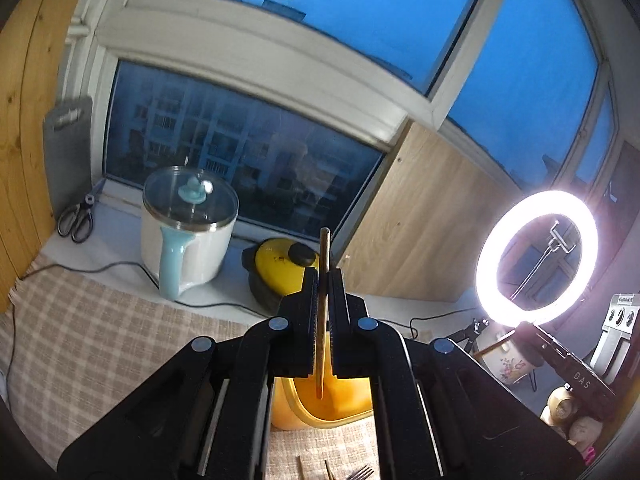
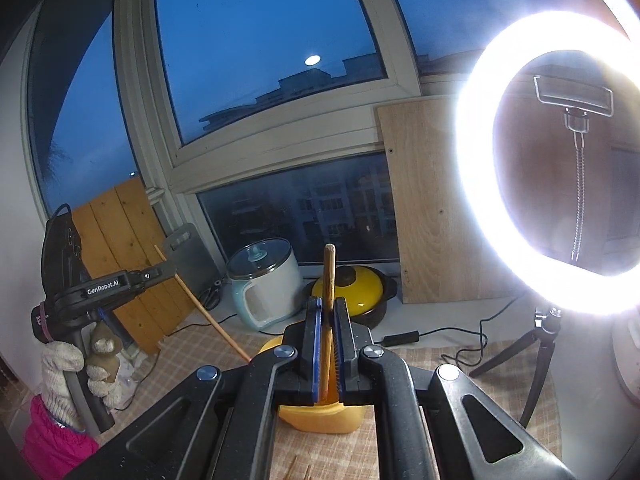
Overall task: Organize utensils
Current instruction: 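Carry both chopsticks over the yellow container and open both grippers to drop them, then move both open grippers back to the utensil pile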
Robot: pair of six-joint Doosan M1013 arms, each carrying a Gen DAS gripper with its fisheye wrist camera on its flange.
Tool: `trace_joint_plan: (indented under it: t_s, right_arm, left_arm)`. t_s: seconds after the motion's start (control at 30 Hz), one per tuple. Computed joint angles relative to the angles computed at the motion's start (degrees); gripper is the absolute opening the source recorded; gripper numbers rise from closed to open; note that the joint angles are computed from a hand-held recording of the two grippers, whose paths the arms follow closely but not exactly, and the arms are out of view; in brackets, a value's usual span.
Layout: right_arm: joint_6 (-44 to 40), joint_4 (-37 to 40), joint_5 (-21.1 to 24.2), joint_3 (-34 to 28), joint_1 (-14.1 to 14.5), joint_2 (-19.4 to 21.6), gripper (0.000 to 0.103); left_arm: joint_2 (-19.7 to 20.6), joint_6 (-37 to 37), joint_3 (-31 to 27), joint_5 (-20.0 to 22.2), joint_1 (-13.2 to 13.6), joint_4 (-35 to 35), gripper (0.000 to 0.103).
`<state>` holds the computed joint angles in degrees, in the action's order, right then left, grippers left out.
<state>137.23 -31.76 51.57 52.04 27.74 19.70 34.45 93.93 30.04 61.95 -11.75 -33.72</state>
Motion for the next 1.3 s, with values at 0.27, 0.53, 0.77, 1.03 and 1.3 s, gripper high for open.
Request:
trace_joint_plan:
  t_s: [0.27, 0.53, 0.77, 1.03, 1.3]
  right_arm:
    - [-3.96, 3.78, 2.78, -2.74, -1.06, 3.25, 0.003]
    - [-5.48, 7.91, 4.81, -2.14, -1.70, 4.54, 0.003]
    - [-5.33, 9.63, 5.09, -1.06, -2.29, 4.37, 0.003]
    - [-4.10, 9.21, 4.08, 0.30, -2.13, 3.38, 0.020]
    - [-1.04, 6.47, 1.74, 3.72, -1.26, 0.83, 0.056]
  left_arm:
    - [0.50, -0.89, 1.53, 1.38, -0.56, 0.37, 0.002]
    - [0.61, -1.20, 3.14, 2.76, -1.49, 1.27, 0.002]
    - [0.73, -1.42, 3.66, 3.49, -1.89, 1.78, 0.002]
    - [0.70, -1.44, 3.41, 4.34, -2.15, 2.65, 0.026]
    - [-2.49, -0.67, 8.29, 0.42, -1.72, 2.09, 0.041]
